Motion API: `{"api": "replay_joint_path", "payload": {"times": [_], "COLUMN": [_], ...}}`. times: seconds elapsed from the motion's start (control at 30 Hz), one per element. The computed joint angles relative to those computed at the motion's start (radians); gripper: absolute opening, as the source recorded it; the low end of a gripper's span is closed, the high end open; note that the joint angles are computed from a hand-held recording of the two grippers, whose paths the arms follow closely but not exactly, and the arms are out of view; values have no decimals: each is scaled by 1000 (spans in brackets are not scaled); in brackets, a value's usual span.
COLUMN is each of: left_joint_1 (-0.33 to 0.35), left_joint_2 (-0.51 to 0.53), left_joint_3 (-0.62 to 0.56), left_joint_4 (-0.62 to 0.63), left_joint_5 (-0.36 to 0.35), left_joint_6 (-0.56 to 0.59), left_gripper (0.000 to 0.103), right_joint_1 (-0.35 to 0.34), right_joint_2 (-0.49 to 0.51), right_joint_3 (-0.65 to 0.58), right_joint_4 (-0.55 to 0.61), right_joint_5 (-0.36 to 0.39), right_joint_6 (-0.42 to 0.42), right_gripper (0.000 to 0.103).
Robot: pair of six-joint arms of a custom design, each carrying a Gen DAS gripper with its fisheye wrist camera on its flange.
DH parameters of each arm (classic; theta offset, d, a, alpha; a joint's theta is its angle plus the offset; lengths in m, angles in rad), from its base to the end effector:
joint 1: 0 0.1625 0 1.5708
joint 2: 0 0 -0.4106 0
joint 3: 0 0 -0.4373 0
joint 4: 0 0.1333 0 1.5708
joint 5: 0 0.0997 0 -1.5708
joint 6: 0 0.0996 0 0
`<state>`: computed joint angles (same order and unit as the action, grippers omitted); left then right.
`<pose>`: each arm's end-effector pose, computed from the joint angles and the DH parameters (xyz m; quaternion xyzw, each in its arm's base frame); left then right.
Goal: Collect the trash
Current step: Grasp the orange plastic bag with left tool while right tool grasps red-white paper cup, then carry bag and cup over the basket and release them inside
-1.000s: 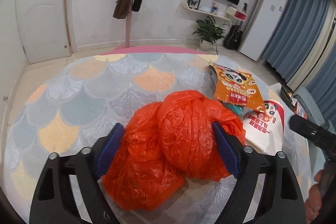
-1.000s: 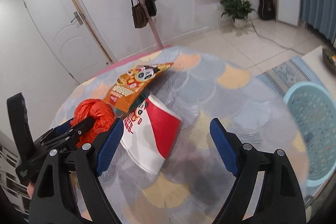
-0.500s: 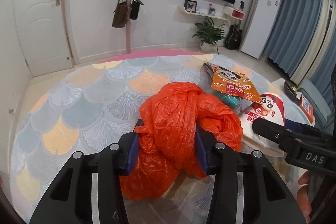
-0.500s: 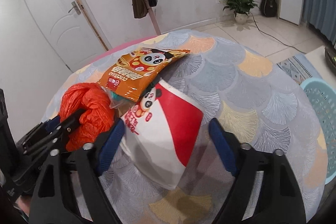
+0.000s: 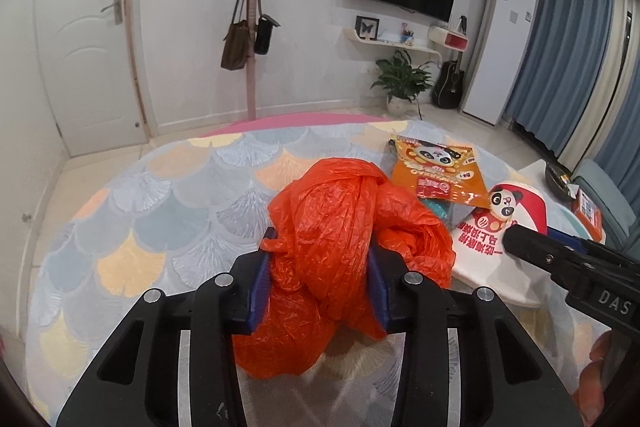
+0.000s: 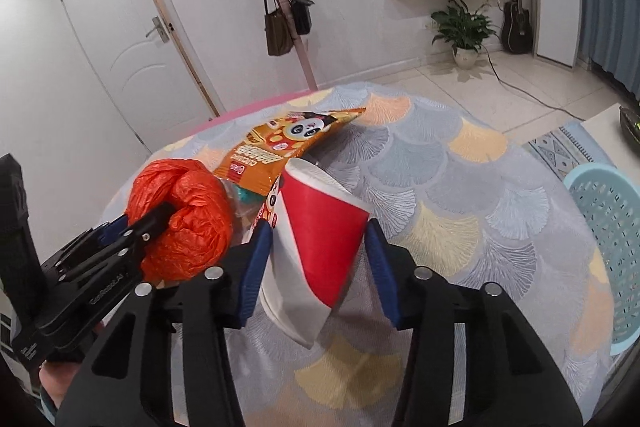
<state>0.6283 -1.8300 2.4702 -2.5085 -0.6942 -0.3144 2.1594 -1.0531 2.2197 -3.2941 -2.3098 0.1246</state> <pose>-0.1675 -0.3811 0.2665 0.2168 0.8711 -0.3553 0.2606 0.3320 -0.3780 0.1074 0.1096 -0.8954 0.3613 0.2360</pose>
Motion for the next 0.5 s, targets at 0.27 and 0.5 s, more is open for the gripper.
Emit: {"api": "replay_joint_path", "payload": {"times": [0.27, 0.5], "left_joint_1": [-23, -120], "left_joint_2": [-34, -72], "left_joint_3": [14, 21], "left_joint_4": [-66, -71], "left_joint_5": [-16, -23], "left_joint_6": [53, 52], "left_gripper": [38, 38], "right_joint_1": [33, 62], "right_joint_2": [-29, -164], "right_joint_3": [32, 123], "right_joint_4": [-40, -80], "right_joint_5": [-48, -112], "right_joint_6": [14, 58], "right_gripper": [43, 43]}}
